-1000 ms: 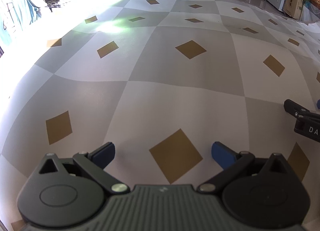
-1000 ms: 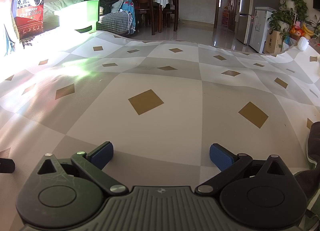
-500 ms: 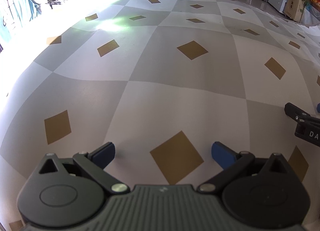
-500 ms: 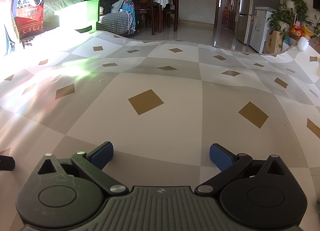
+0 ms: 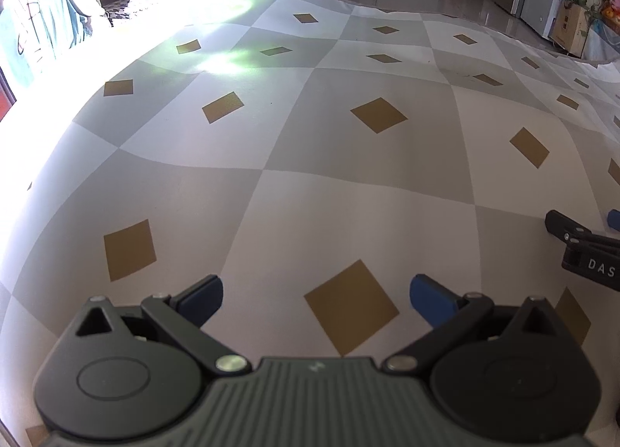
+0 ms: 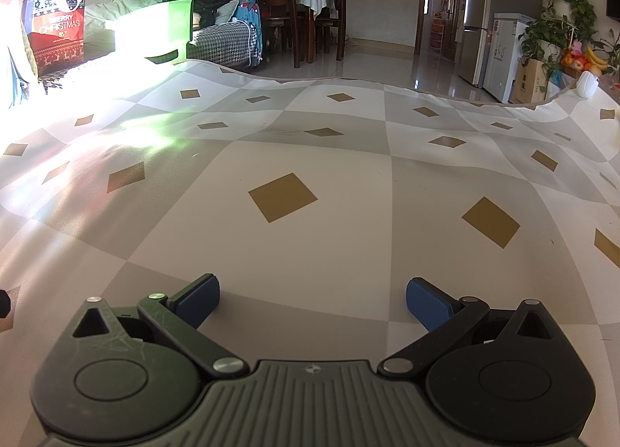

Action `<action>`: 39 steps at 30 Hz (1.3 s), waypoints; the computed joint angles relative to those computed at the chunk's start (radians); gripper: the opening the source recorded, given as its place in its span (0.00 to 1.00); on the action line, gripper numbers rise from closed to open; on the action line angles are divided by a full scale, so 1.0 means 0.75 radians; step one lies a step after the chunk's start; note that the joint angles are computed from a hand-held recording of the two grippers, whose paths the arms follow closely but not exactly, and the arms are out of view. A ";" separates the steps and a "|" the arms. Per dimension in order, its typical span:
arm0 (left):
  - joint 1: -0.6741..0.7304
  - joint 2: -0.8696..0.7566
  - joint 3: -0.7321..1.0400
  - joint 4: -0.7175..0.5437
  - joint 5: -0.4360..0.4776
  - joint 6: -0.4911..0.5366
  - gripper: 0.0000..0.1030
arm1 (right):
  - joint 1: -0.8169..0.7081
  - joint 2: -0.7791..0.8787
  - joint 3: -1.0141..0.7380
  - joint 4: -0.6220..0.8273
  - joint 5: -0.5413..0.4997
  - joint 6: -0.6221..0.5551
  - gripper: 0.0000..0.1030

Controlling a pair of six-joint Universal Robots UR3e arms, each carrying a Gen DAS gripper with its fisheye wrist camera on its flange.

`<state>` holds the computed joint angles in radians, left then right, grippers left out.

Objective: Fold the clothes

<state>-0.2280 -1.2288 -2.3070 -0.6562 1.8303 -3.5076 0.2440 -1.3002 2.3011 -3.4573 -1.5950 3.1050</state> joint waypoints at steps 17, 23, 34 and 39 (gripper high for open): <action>-0.060 0.041 0.002 0.040 0.078 0.052 1.00 | 0.000 0.000 0.001 0.000 0.000 0.000 1.00; -0.064 0.075 -0.003 0.045 0.088 0.069 1.00 | 0.000 -0.002 0.002 0.000 0.000 0.000 1.00; -0.006 0.205 -0.022 -0.021 0.043 0.107 1.00 | 0.001 -0.001 0.002 0.000 -0.001 0.001 1.00; 0.022 0.305 -0.013 -0.132 -0.033 0.154 1.00 | 0.001 -0.001 0.002 0.000 -0.001 0.001 1.00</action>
<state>-0.2112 -1.0002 -2.3168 -0.7554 1.8055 -3.3923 0.2447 -1.3013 2.3024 -3.4575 -1.5954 3.1054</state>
